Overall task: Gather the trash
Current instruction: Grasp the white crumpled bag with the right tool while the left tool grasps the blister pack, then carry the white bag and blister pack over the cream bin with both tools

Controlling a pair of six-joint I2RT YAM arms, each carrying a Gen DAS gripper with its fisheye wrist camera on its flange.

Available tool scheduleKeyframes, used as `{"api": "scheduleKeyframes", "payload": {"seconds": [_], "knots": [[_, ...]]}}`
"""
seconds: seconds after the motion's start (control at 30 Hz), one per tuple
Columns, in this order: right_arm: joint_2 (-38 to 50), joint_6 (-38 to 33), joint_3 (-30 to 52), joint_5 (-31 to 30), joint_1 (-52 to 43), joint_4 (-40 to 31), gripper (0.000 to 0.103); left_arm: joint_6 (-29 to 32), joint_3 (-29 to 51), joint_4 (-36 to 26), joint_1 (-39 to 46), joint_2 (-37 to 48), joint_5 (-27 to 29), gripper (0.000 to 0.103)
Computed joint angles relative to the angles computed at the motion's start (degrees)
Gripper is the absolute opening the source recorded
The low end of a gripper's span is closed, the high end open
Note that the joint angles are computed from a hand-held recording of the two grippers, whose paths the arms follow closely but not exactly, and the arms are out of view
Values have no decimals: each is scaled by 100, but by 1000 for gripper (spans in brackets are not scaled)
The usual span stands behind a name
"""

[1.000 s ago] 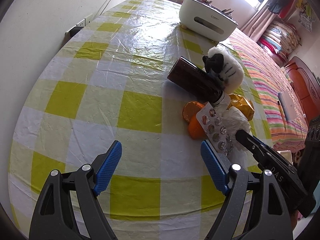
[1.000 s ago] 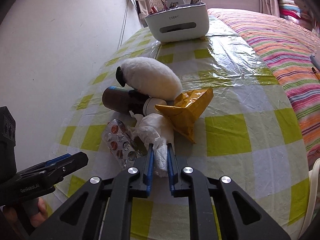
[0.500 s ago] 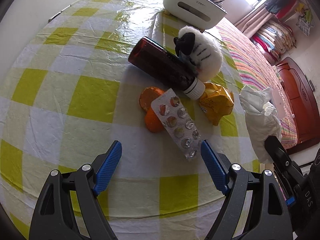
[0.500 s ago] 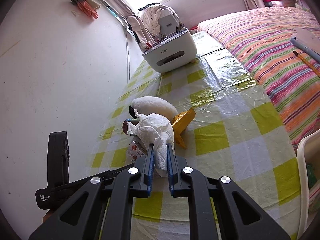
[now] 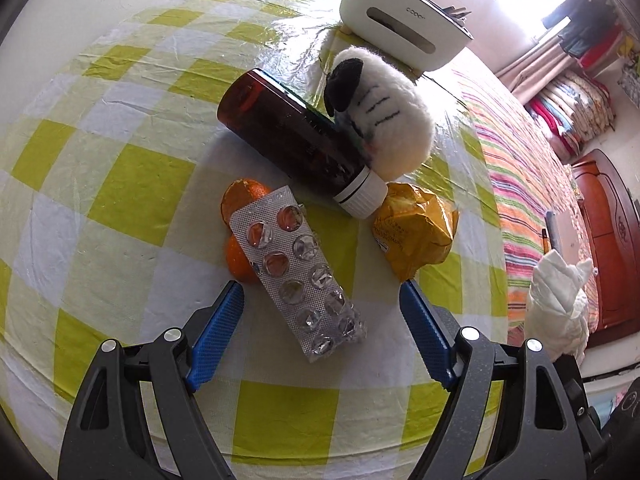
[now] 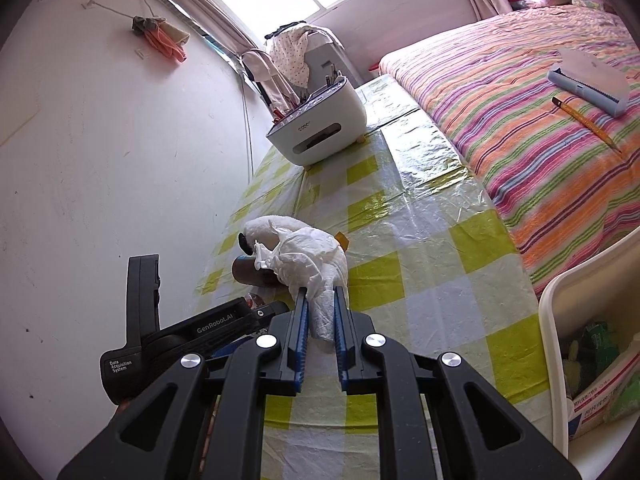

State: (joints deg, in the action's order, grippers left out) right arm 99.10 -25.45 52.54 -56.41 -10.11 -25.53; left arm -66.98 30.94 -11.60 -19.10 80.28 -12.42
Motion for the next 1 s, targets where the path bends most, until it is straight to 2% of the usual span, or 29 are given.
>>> {"api": "scheduleKeyframes", "payload": {"seconds": [0.07,0.17,0.23,0.37,0.43,0.5,0.77,1.0], "knots": [[113,-94,122,-29,-107,-143,12,-137,251,-270,-107,220,-197,72],[254,-227,303,-75,-290,-373,12,-198,678,-743,-286,629,-553,56],[336,-289,400,-94,-405,-479,12,-171,920,-1020,-392,875,-775,42],[509,-329,588,-133,-595,-579,12,-29,804,-801,-416,814,-709,37],[556,-350,655,-155,-682,-619,12,53,736,-718,-452,729,-633,30],[563,-333,682,-181,-774,-595,12,123,703,-657,-551,647,-578,30],[594,-263,777,-348,-1007,-500,12,608,291,276,-859,42,-206,30],[584,-210,810,-371,-1159,-355,12,759,419,490,-1205,63,-274,30]]}}
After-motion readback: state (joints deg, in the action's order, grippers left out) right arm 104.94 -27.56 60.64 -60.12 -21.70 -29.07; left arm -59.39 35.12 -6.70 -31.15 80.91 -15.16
